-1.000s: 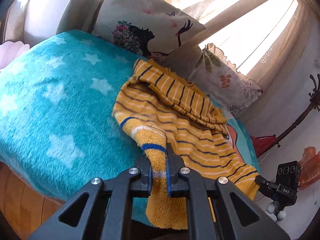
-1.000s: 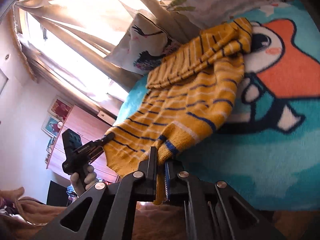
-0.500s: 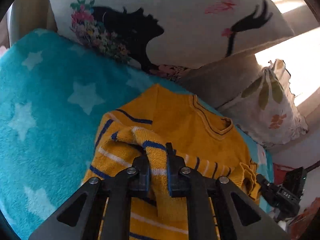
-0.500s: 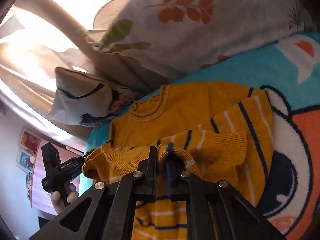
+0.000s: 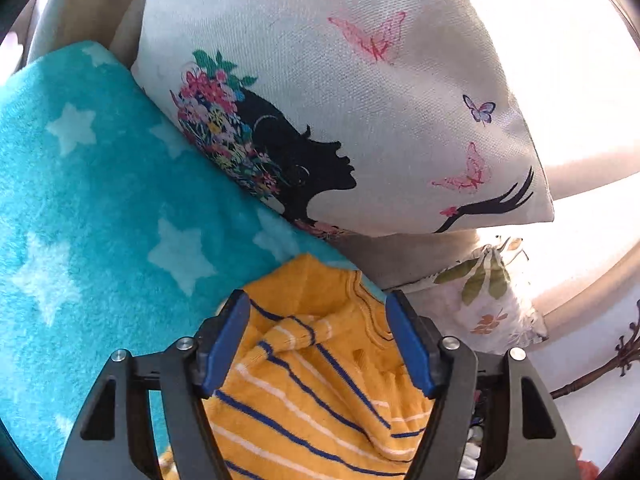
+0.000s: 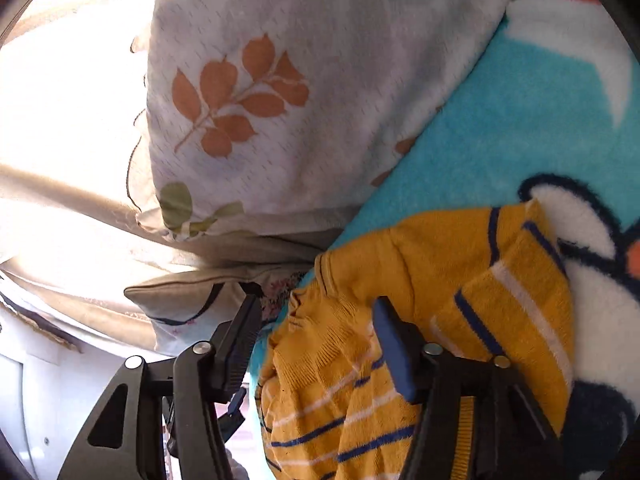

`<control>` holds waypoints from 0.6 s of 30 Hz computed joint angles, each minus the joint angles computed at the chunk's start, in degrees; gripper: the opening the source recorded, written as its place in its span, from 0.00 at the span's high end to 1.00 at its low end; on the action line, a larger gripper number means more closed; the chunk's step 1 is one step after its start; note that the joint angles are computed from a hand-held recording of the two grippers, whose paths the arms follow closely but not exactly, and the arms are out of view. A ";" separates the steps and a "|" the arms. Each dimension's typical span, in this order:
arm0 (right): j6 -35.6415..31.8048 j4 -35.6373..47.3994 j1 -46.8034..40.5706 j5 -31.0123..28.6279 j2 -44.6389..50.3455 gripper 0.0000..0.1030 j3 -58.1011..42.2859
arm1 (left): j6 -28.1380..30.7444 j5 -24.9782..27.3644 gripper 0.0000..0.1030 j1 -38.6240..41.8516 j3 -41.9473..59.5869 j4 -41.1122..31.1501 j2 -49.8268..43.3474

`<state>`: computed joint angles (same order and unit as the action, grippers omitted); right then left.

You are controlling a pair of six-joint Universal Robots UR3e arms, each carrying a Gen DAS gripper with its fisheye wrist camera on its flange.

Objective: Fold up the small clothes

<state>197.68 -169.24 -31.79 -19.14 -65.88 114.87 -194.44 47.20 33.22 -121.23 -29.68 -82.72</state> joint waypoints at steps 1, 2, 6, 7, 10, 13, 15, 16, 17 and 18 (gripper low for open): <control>-1.36 1.65 -0.56 -0.19 -1.58 0.36 0.38 | 1.82 2.90 0.33 -0.83 0.46 -2.00 1.73; -3.77 4.56 -0.87 -0.73 -3.90 0.36 0.87 | 4.21 5.78 0.33 -1.68 0.43 -3.52 3.42; -23.11 25.47 -0.95 -9.65 -17.63 0.36 2.33 | 14.31 15.07 0.32 -4.60 -1.28 -9.25 9.20; -26.69 28.77 -1.11 -12.20 -20.49 0.36 3.29 | 17.09 15.46 0.32 -4.02 -2.72 -10.83 11.08; -34.06 33.85 -3.61 -17.13 -27.93 0.36 9.21 | 23.55 14.26 0.31 -1.42 -6.98 -14.70 15.24; -39.28 36.25 -6.59 -19.31 -33.52 0.36 15.28 | 26.18 13.67 0.27 -1.13 -9.71 -14.13 14.77; -42.57 37.64 -8.47 -19.09 -36.64 0.36 18.92 | 26.94 13.64 0.26 -1.98 -10.22 -13.60 12.88; -44.72 38.58 -9.70 -18.54 -38.38 0.35 20.80 | 27.22 12.93 0.23 -2.36 -10.07 -13.60 11.33; -45.86 38.90 -10.07 -18.33 -39.71 0.32 22.15 | 27.73 12.24 0.22 -2.56 -10.20 -13.98 10.31; -45.80 38.02 -9.40 -18.31 -40.37 0.32 23.17 | 27.14 12.33 0.16 -3.24 -10.91 -11.75 9.80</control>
<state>151.88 -131.23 -41.19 -37.45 -106.25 138.04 -167.29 59.53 29.99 -132.14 -41.43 -72.92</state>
